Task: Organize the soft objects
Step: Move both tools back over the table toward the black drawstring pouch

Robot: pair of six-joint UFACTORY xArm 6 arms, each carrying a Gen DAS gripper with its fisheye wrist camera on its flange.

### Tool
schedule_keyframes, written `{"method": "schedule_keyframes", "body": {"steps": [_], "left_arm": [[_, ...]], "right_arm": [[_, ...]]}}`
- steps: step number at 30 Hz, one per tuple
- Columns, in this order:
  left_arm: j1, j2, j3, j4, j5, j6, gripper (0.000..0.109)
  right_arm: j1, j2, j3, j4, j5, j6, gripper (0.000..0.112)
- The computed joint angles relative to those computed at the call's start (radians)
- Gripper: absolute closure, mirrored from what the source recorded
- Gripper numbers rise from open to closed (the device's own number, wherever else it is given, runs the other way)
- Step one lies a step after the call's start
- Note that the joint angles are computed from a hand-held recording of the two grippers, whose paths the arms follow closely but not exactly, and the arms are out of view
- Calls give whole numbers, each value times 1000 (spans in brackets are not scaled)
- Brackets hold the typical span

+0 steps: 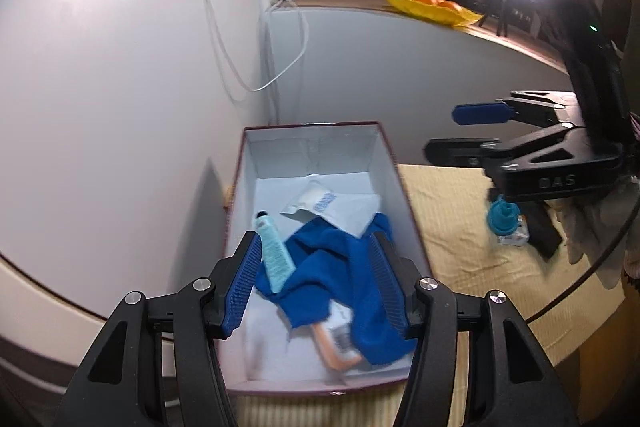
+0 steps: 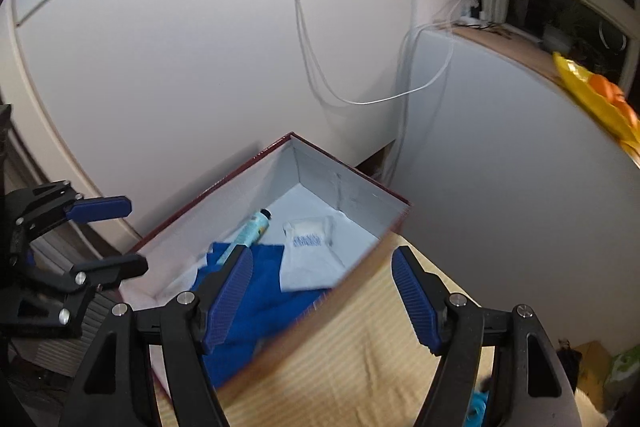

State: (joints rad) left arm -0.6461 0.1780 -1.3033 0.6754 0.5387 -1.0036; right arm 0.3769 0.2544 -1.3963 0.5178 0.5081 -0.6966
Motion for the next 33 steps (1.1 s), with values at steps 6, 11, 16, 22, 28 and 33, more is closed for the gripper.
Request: {"method": "schedule_keyframes", "body": {"steps": [6, 11, 16, 22, 28, 33], "left_arm": [[-54, -7, 13, 38, -41, -61, 53], [-116, 30, -3, 52, -82, -102, 53], [-177, 71, -28, 83, -137, -166, 53], [-246, 131, -81, 119, -161, -214, 53], [-272, 208, -157, 47, -152, -161, 53], [-283, 280, -254, -3, -112, -97, 54]], "right_arm": [[-70, -228, 257, 81, -32, -118, 44], [-155, -416, 474, 114, -65, -189, 44], [-291, -571, 629, 251, -39, -290, 44], [-498, -667, 731, 313, 72, -295, 44], [-670, -702, 778, 407, 171, -390, 44], [-735, -686, 776, 454, 233, -443, 45]]}}
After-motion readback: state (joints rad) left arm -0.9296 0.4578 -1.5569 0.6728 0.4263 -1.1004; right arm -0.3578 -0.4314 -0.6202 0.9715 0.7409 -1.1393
